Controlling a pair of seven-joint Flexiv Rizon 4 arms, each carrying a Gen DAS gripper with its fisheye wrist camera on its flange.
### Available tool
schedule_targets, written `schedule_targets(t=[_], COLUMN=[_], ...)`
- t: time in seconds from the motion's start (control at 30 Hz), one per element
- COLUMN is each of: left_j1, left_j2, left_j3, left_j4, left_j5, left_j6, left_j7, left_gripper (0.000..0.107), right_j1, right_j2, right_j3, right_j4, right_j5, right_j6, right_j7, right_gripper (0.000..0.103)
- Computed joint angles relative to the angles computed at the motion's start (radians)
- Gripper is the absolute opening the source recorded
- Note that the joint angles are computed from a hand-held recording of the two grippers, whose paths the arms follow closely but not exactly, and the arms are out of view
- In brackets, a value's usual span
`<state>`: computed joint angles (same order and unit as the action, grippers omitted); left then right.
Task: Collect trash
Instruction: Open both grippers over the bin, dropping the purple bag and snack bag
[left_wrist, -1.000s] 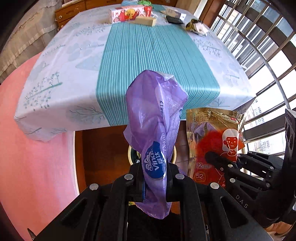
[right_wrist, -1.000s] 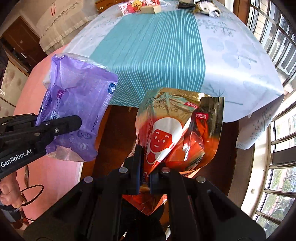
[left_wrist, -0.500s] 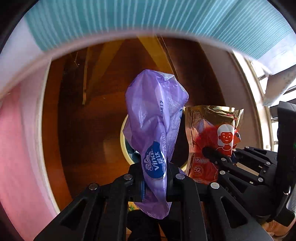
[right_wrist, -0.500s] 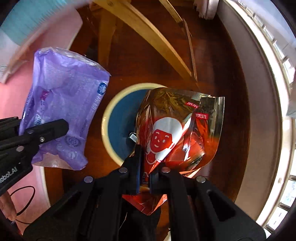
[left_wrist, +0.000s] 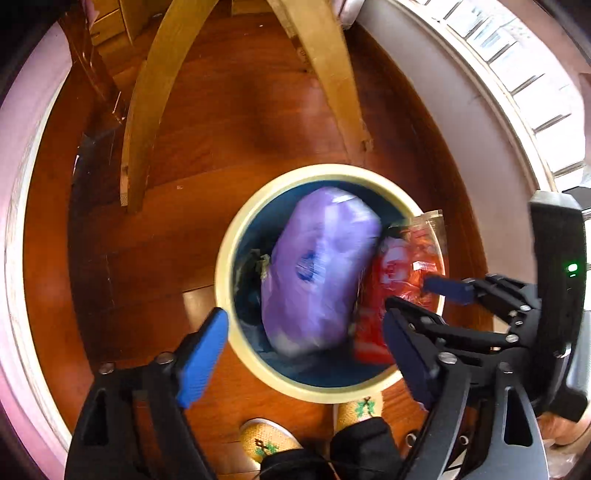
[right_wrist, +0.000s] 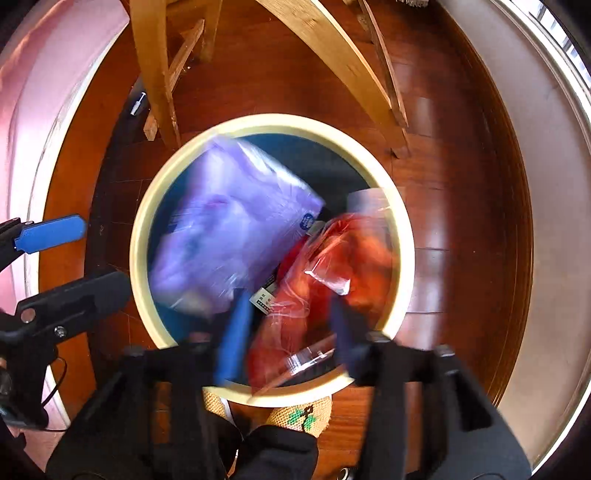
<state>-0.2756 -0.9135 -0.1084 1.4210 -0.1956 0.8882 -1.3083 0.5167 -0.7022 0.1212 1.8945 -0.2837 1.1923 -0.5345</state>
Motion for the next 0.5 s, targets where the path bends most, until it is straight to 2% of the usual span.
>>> schedule_targets(t=[0.23, 0.33, 0.37, 0.5], left_j1=[-0.004, -0.003, 0.004, 0.013], left_j2=[0.023, 0.044, 0.062, 0.108], left_j3=[0.022, 0.029, 0.026, 0.029], left_j4=[0.074, 0.093, 0.114, 0.139], left_j5=[0.02, 0.029, 0.029, 0.034], left_j6=[0.108, 0.13, 0.139, 0.129], left_j7=[-0.047, -0.057, -0.055, -0.054], left_gripper=[0.088, 0.088, 0.088, 0.088], right_j1=[0.031, 0.038, 0.012, 0.008], right_j2=[0.016, 0.025, 0.024, 0.074], right_j3=[-0.028, -0.041, -0.042, -0.032], right_j4=[0.018, 0.029, 0.046, 0.056], right_j5=[-0.018, -0.029, -0.03, -0.022], right_j6=[0.032, 0.05, 0.075, 0.052], right_j7=[0.045, 0.069, 0.049, 0.067], right_gripper=[0.051, 0.051, 0.051, 0.051])
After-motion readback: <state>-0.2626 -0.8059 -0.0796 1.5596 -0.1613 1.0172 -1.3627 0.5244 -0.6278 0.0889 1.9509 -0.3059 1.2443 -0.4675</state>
